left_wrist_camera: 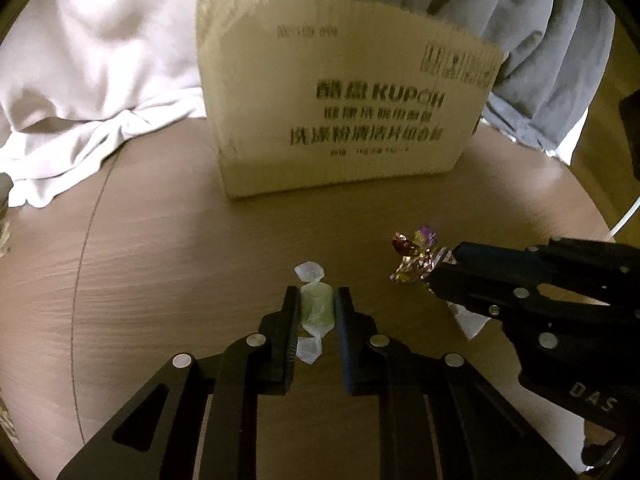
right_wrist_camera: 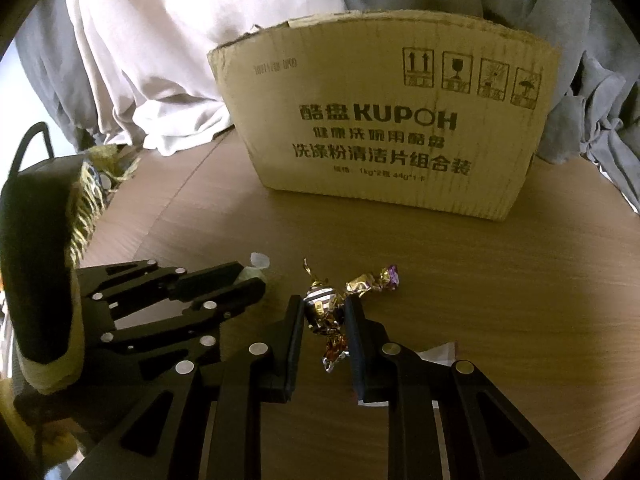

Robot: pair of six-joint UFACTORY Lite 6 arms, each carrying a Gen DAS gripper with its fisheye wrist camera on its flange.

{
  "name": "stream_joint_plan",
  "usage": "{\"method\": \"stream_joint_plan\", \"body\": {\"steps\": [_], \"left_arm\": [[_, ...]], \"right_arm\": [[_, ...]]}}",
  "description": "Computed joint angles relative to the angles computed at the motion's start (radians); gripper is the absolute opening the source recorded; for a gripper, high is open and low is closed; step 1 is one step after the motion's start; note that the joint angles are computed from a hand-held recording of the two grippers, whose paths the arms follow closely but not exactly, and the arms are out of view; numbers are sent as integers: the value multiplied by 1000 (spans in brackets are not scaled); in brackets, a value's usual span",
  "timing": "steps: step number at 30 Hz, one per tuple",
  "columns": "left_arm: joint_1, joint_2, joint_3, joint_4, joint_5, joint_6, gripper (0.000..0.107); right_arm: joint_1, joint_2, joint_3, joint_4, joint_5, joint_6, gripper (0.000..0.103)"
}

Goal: Organize snacks
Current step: 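Grasp the pale green candy with left tool while right tool grasps gold striped candy, then carry both held candies into the box and open both tools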

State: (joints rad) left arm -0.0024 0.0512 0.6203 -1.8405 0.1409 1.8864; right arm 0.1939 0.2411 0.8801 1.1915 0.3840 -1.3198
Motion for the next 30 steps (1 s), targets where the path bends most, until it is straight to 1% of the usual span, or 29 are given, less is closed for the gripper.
{"method": "stream_joint_plan", "body": {"steps": [3,8,9,11,12,14,15,19,21,25,30], "left_arm": [[2,-66,-13,249,-10,-261,18],[1,-200,-52,561,-19,-593,18],[-2,-230,-57,655,-21,-691,18],[9,-285,-62,759,0,-796,18],[21,-311,-64,783,13,-818,18],[14,-358,-66,883,16,-928,18],[9,-387,-60,966,21,-1015,18],[-9,-465,-42,1162,34,-1222,18],[-14,-488,-22,1225,45,-1291,18],[-22,-510,24,1289,59,-1361,18],[-29,-511,88,1279,65,-1355,18]], "right_arm": [[-19,-36,-14,10,20,-11,22],[-41,-123,-52,32,30,-38,22],[-45,-143,-60,35,31,-40,22],[-48,-168,-62,35,35,-33,22],[-54,-188,-67,35,38,-32,22],[-63,-226,-73,37,43,-28,22],[-63,-238,-73,37,42,-24,22],[-84,-307,-74,25,61,-7,22],[-94,-338,-71,21,70,2,22],[-111,-386,-56,22,95,16,22],[-139,-412,-12,43,123,8,22]]}}
